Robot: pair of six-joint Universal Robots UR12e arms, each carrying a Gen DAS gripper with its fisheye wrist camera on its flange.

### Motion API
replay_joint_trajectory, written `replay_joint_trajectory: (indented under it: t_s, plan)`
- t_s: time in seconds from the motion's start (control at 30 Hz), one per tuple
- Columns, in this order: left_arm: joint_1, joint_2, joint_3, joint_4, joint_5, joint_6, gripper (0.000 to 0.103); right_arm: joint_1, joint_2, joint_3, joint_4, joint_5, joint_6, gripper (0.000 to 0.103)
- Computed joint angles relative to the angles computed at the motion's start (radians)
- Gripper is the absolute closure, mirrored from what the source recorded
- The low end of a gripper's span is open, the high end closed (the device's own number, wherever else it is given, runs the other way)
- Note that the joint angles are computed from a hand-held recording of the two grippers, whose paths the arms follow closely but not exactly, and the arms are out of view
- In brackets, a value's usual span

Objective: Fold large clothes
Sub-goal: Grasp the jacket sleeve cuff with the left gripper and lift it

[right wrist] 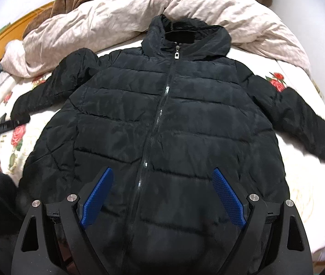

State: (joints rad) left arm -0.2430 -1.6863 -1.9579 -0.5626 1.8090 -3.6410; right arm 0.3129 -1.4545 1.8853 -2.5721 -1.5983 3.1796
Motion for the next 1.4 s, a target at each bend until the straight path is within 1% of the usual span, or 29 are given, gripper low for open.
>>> replay_joint_trajectory:
  t_s: [0.13,0.23,0.43,0.57,0.73,0.87,0.93,0.97,1.03,1.07,1.1,1.17,1.2,1.3,1.4]
  plan:
    - [0.047,-0.019,-0.002,-0.002,0.032,-0.026,0.000,0.001,0.044,-0.035,-0.010,0.003,-0.035,0.014]
    - [0.084,-0.034,-0.005,0.013,-0.012,-0.031,0.000,0.000,0.074,-0.060,-0.005,0.001,-0.040,0.014]
    - [0.128,-0.070,0.000,0.011,-0.032,-0.094,0.000,0.005,0.119,-0.099,0.001,-0.023,-0.053,0.014]
    - [0.159,-0.087,-0.011,0.062,-0.054,-0.139,0.002,0.005,0.143,-0.122,0.015,-0.030,-0.053,0.014]
    - [0.189,-0.110,-0.015,0.095,-0.077,-0.202,0.006,0.006,0.166,-0.142,0.028,-0.042,-0.055,0.014]
    - [0.197,-0.130,-0.008,0.117,-0.053,-0.209,0.008,0.004,0.180,-0.150,0.035,-0.060,-0.048,0.014]
    - [0.193,-0.142,0.001,0.121,-0.020,-0.193,0.011,0.002,0.184,-0.151,0.042,-0.066,-0.042,0.014]
    - [0.189,-0.149,0.007,0.122,-0.003,-0.179,0.015,0.001,0.185,-0.152,0.048,-0.071,-0.039,0.014]
    - [0.183,-0.159,0.018,0.126,0.020,-0.152,0.028,-0.002,0.188,-0.154,0.055,-0.072,-0.034,0.014]
    - [0.184,-0.160,0.019,0.137,0.019,-0.137,0.043,-0.004,0.189,-0.153,0.057,-0.071,-0.031,0.015]
    - [0.185,-0.163,0.025,0.140,0.017,-0.123,0.050,-0.005,0.189,-0.153,0.059,-0.070,-0.029,0.015]
    - [0.177,-0.164,0.039,0.126,0.042,-0.099,0.072,-0.009,0.188,-0.151,0.058,-0.066,-0.030,0.015]
    - [0.171,-0.162,0.045,0.120,0.054,-0.087,0.079,-0.010,0.186,-0.149,0.056,-0.065,-0.032,0.016]
    - [0.158,-0.150,0.056,0.122,0.078,-0.058,0.083,-0.013,0.179,-0.141,0.048,-0.064,-0.035,0.016]
    - [0.138,-0.130,0.066,0.138,0.112,-0.019,0.084,-0.015,0.164,-0.128,0.036,-0.071,-0.028,0.016]
